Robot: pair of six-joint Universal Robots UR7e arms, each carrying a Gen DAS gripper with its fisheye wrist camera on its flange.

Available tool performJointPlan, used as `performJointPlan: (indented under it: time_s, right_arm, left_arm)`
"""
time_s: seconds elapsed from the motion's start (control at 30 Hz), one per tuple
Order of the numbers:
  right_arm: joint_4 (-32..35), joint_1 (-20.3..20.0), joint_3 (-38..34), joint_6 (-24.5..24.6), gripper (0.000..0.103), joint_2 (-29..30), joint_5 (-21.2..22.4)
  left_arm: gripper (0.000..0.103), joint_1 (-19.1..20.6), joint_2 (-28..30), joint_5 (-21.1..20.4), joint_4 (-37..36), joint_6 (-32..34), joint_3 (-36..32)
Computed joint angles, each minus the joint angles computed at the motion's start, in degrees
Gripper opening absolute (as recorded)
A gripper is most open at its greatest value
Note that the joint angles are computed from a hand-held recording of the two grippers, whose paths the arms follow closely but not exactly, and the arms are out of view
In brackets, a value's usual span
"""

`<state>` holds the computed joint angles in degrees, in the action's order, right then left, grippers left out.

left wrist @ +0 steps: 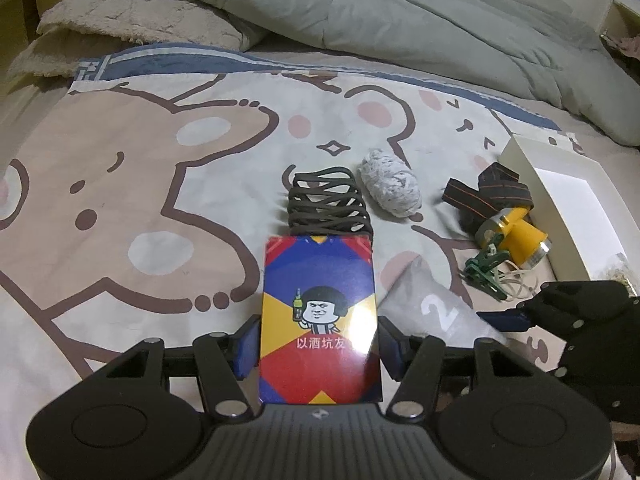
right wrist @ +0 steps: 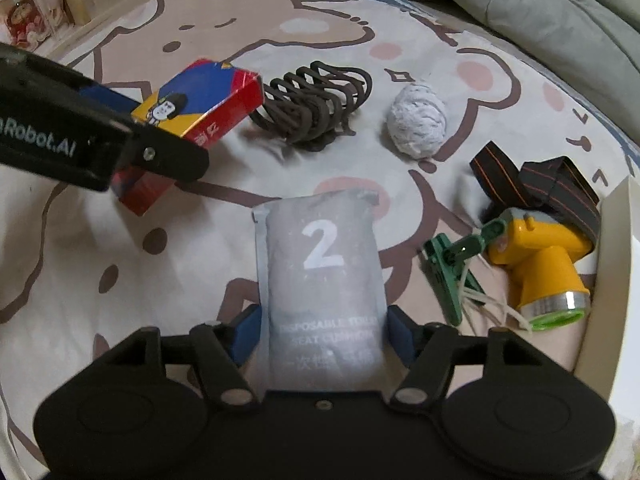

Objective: Organize objects
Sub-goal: 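Lift both held items and carry them toward the white tray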

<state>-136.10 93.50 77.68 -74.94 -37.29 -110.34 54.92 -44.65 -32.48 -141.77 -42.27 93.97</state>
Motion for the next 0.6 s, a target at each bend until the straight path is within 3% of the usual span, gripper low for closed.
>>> performJointPlan:
  time_s: [0.03, 0.13, 0.43, 0.6]
  right_arm:
    - [0.09, 0.09, -0.17, 0.05, 0.057, -0.02, 0.28]
    - [-0.69, 0.22, -0.04, 0.14, 0.056, -0.61, 2.14]
    - [-1.21, 0.00, -0.71, 6.83, 0.056, -3.51, 11.41]
    - [-1.09, 0.00, -0.51, 9.58, 0.056, -4.86, 13.57]
  left_arm:
    - [0.060, 0.00, -0.03, 0.13, -0.05, -0.18, -0.01]
    - [0.060, -0.09, -0.22, 0.86, -0.55, -0.76, 0.24]
    - [0.060, -1.25, -0.87, 3.07, -4.54, -0.34, 1.64]
    - [0.060, -0.85, -0.09, 1.04, 2.64, -1.66, 0.16]
